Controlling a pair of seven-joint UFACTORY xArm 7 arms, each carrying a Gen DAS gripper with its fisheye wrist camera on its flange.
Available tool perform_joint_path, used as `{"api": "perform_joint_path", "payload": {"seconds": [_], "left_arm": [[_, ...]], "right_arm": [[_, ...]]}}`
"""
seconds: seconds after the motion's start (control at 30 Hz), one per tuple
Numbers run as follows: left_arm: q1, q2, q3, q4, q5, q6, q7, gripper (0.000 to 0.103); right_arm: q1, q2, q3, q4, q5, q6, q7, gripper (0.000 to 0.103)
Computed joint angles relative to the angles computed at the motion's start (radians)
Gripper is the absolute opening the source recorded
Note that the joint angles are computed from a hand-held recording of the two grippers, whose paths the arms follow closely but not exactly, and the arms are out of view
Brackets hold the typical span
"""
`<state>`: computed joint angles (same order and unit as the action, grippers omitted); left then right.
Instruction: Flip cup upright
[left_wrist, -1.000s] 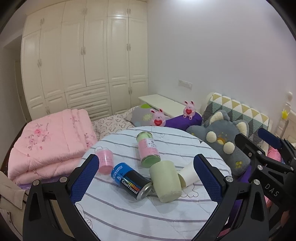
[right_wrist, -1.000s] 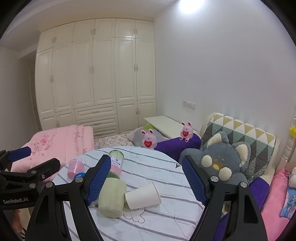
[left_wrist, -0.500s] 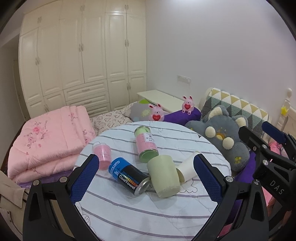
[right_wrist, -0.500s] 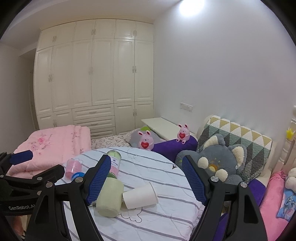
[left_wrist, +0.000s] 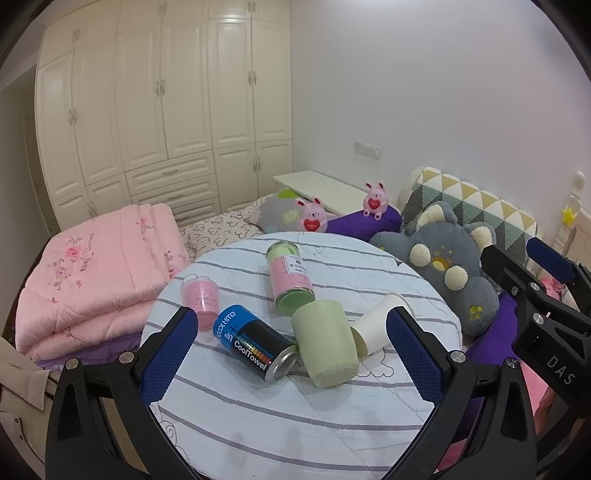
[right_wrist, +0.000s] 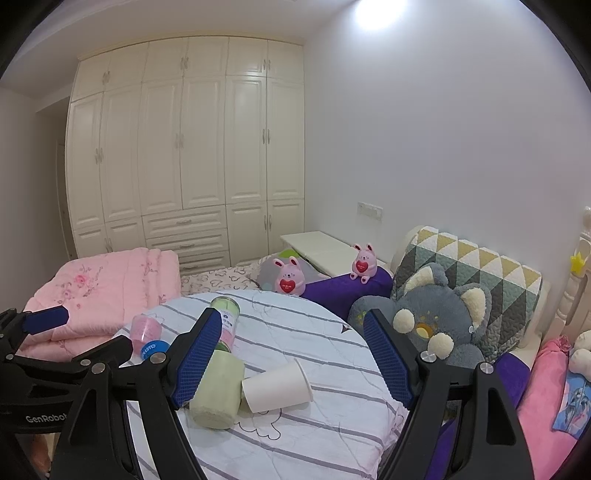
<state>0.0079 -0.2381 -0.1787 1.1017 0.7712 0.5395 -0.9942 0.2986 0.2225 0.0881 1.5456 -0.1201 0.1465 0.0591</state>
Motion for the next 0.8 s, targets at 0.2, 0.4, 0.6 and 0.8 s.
{"api": "perform_joint_path", "payload": {"seconds": [0.2,0.4,0.6,0.8], "left_arm": [[-0.006,0.011,-0.001,0.011,-0.004,0.027,0.009,0.103],[-0.02,0.034,0.019,0.017,-0.037,0.071,0.031,0.103],[-0.031,0.063,0.042,0.023,-0.082,0.092,0.061,0.103],[-0.045,0.103,0.068,0.048,-0.138,0.097,0.11,0.103]], "right_arm": [[-0.022,0.011,0.026,0.013,0.045,0.027,-0.042,0.08],[-0.078,0.071,0.11,0.11,0.213,0.19,-0.195,0.08],[-0.039,0.121,0.072,0.175,0.221,0.302,-0.202,0.08],[-0.023,0.162,0.053,0.233,0.207,0.346,-0.191,0.08]]}}
